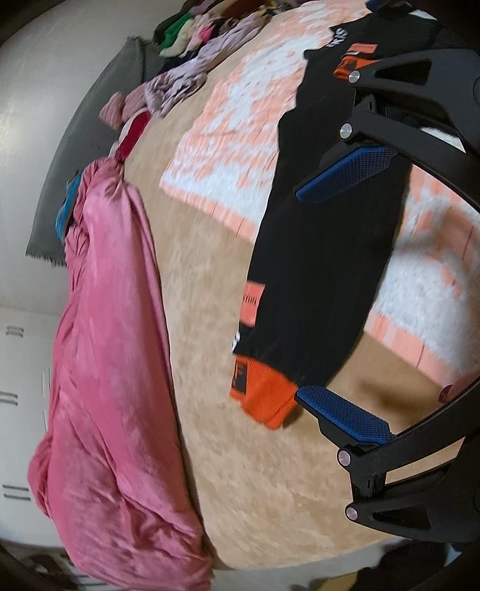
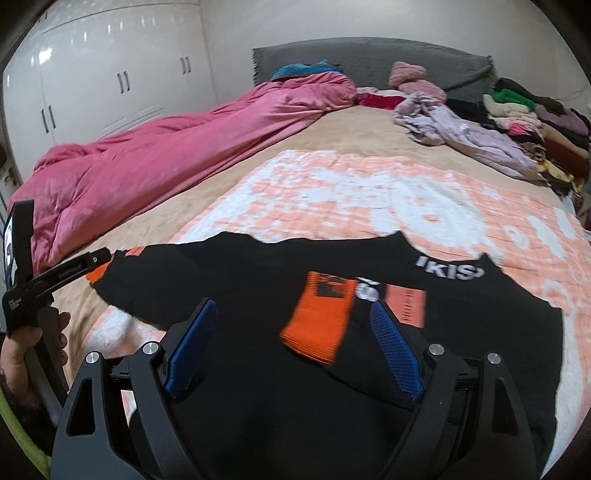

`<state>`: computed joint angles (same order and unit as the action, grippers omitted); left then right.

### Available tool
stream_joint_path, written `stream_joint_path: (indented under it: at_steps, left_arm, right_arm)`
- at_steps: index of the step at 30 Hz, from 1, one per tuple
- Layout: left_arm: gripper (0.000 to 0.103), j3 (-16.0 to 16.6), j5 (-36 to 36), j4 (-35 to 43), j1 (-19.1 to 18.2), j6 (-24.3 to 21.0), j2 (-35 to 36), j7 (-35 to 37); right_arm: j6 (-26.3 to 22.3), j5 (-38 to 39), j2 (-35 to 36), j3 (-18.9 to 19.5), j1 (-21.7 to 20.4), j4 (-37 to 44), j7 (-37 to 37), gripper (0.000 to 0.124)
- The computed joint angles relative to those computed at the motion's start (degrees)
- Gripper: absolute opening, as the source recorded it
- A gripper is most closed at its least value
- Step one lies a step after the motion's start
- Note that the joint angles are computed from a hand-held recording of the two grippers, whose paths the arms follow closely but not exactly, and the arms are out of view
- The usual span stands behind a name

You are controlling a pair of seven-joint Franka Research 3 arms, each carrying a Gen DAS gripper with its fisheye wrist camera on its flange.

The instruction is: Fold small clothes

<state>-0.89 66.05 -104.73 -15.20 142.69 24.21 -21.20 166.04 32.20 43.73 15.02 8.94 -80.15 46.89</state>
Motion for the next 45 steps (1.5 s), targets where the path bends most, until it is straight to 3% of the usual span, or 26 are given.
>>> stream_joint_path:
  at_steps: [7,16,21,23,25,28,30,37,40,45]
  left_arm:
    - [0.093,0.3,-2.3,0.5,0.6,-3.6,0.7,-0.6]
    - [0.093,1.7,-6.0,-0.1,2.7,-0.5,2.5,-4.7]
    - [0.092,2.9,-7.1,-0.8,4.1,4.2,4.0,-9.3]
    - [0.078,2.4,-9.7,0.0,5.0,4.0,5.2,-6.3]
    - [0.048,3.2,-9.3,0.4,4.2,3.8,5.4,-5.6]
    - [0.018,4.8,-5.7,-0.7,3.3,7.6,4.6,-9.0]
    - [0.009,5.6,-2.9,-1.1,2.8,9.6,4.1,-11.5]
    - [0.006,6.5,12.9,-0.3,0.9,13.0,1.7,-20.8]
    - [0.006,4.7,18.1,1.5,0.0,9.8,1.3,-19.4]
    - [0.002,2.0,25.9,5.4,-0.3,10.6,2.7,-17.6]
  right_arm:
    - [-4.4,-3.4,4.6,-1.4,3.7,6.7,1.9,0.084]
    - [-7.9,-5.8,8.7,-2.0,6.5,12.1,3.0,0.084]
    - [-8.0,-5.2,8.5,-1.5,6.3,11.3,3.2,0.084]
    - [-7.6,-4.7,8.1,-1.5,6.0,10.6,3.5,0.084]
    - [-7.1,-4.1,7.5,-1.3,5.5,9.6,3.7,0.084]
    - [-6.2,-3.3,6.6,-0.9,4.7,7.9,3.4,0.084]
    - [-5.7,-2.7,6.1,-0.8,4.2,7.0,3.4,0.084]
    - [-2.7,2.2,2.9,2.1,0.1,0.8,1.7,0.084]
    - [-1.2,4.6,1.4,2.8,-1.5,-1.9,1.0,0.084]
    - [3.1,8.1,-1.3,3.7,-3.7,-7.1,0.7,0.084]
